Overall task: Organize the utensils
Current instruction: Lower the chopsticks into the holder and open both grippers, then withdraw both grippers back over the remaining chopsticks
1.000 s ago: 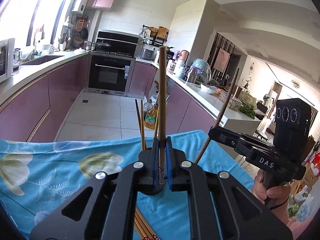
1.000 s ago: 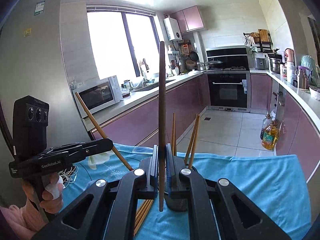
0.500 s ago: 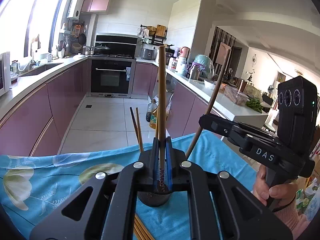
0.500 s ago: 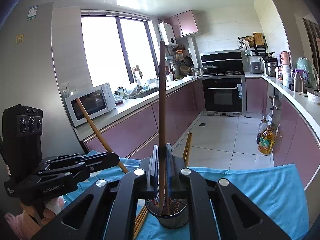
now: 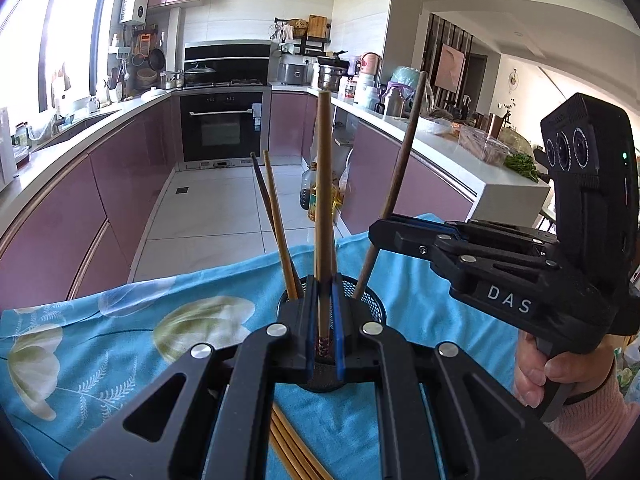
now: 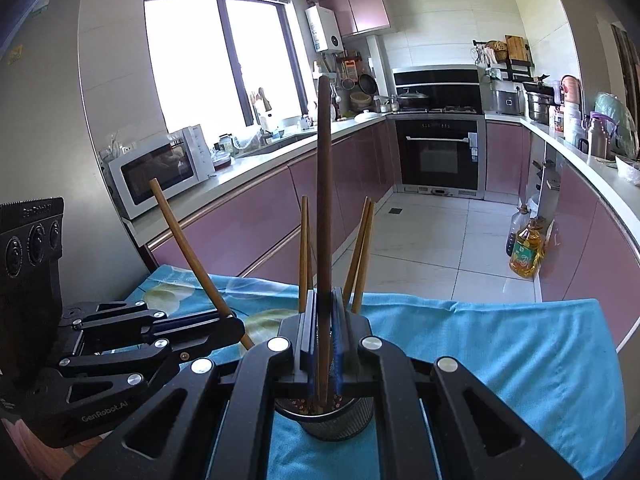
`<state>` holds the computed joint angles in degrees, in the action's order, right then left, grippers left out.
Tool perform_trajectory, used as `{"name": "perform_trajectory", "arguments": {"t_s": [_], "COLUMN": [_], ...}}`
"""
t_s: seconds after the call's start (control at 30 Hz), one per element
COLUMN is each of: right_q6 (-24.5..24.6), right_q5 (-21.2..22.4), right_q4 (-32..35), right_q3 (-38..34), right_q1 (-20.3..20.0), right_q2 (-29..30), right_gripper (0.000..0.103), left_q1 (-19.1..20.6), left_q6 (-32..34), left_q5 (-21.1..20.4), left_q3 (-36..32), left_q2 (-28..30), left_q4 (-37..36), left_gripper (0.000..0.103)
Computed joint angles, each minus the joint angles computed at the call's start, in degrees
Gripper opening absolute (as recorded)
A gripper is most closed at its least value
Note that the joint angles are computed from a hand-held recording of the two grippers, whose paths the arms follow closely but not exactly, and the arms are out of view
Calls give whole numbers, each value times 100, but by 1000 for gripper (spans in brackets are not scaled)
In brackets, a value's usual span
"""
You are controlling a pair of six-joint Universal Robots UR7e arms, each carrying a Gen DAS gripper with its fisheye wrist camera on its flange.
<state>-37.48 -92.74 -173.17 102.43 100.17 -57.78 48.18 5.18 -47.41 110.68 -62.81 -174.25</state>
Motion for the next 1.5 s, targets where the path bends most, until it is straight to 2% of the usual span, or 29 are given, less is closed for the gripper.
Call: {"name": "perform_trajectory", "arguments": {"t_s": [0.27, 0.47, 0.73, 0.9, 1.2, 1.43, 1.5], "right_q6": [55, 149, 251, 336, 316, 169, 93], "right_q5": [-295, -344, -345, -265, -198, -44, 28], "right_q4": [330, 414, 362, 181, 89, 24, -44], "right_q3": [-164, -273, -327, -294, -238, 61, 230], "right_q1": [36, 16, 23, 11, 6, -23, -31], "right_q2": [160, 266, 305, 297, 263, 54, -60], "right_gripper": [6, 6, 9, 10, 11, 23, 26], "left_q1": [214, 331, 382, 373, 298, 177, 130], "left_q6": [-134, -173, -194, -189, 30, 167, 204], "left_q5": [-97, -113, -117, -70, 50, 296, 396], "left_q3": [-310, -512, -363, -279, -16, 393, 554], "left_q2": [237, 405, 307, 270, 178, -6, -99], "left_q4": [359, 424, 293, 140, -396, -858, -1003], "left_gripper": [7, 8, 8, 19, 29, 38, 44]}}
